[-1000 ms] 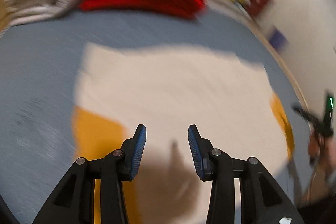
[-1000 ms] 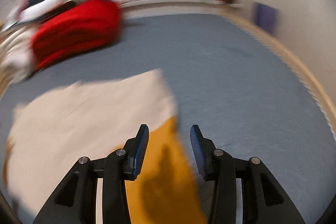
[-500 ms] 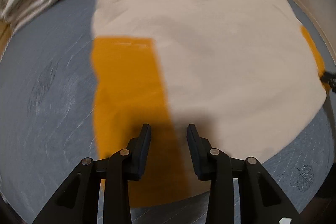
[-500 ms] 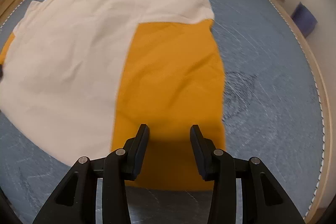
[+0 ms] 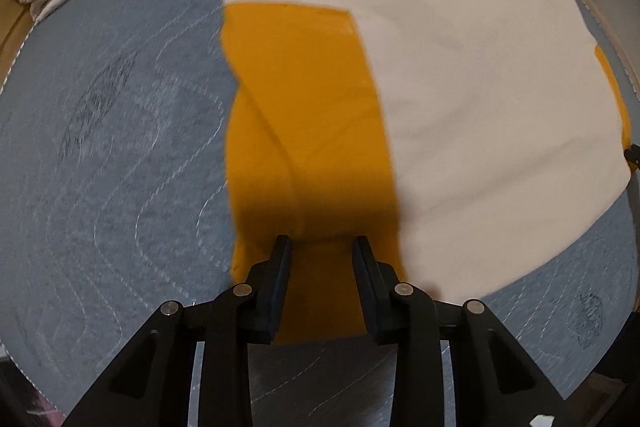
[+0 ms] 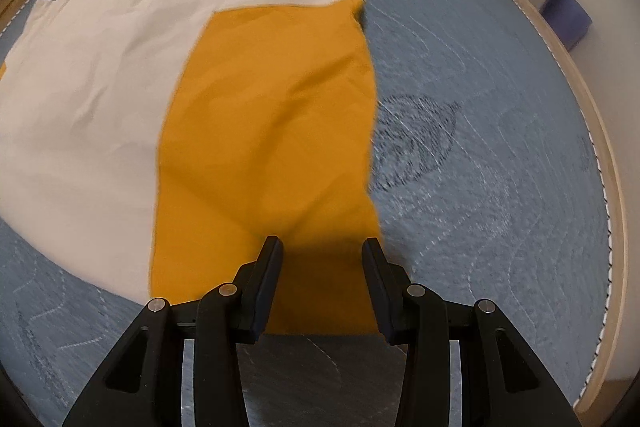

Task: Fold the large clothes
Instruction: 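Open both tools and lift them away from the jacket, then close the left tool on the yellow panel edge of the jacket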

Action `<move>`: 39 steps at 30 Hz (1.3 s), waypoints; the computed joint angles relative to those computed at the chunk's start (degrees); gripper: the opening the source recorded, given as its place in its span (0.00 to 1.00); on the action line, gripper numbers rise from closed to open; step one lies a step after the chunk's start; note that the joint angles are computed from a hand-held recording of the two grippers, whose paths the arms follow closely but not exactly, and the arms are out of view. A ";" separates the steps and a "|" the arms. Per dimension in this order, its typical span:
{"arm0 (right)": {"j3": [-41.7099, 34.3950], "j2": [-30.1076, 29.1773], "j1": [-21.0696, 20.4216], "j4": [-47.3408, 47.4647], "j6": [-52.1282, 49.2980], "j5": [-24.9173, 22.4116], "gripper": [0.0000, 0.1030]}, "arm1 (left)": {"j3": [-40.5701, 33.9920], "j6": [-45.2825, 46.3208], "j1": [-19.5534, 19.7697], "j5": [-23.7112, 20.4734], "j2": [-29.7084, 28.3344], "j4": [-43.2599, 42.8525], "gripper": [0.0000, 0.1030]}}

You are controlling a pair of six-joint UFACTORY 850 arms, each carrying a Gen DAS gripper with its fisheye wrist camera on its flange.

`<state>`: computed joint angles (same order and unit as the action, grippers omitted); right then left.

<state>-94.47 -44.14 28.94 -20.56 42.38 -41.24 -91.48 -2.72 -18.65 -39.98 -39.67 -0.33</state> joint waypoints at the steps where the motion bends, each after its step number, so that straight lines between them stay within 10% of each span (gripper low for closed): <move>1: 0.32 0.18 0.02 0.23 0.41 -0.55 0.41 | 1.29 -1.00 -0.04 0.25 0.70 0.77 0.30; 10: 0.15 0.76 1.97 -6.71 5.97 -12.56 0.41 | 6.14 -22.74 -0.94 -7.06 6.00 15.34 0.31; 16: 2.64 9.22 2.70 -12.32 17.57 -11.25 0.41 | 15.26 -34.66 -1.72 6.55 21.43 15.10 0.27; 27: 5.18 20.19 14.05 -37.35 48.63 2.43 0.40 | 24.18 -13.95 -2.55 23.20 25.39 -19.70 0.11; 30: 3.15 16.38 14.23 -34.74 47.33 4.18 0.15 | 22.09 -7.87 -1.15 22.44 22.06 -27.53 0.11; 39: -4.62 5.16 12.29 -18.67 27.80 7.54 0.16 | 21.14 14.15 3.21 15.52 15.03 -60.48 0.36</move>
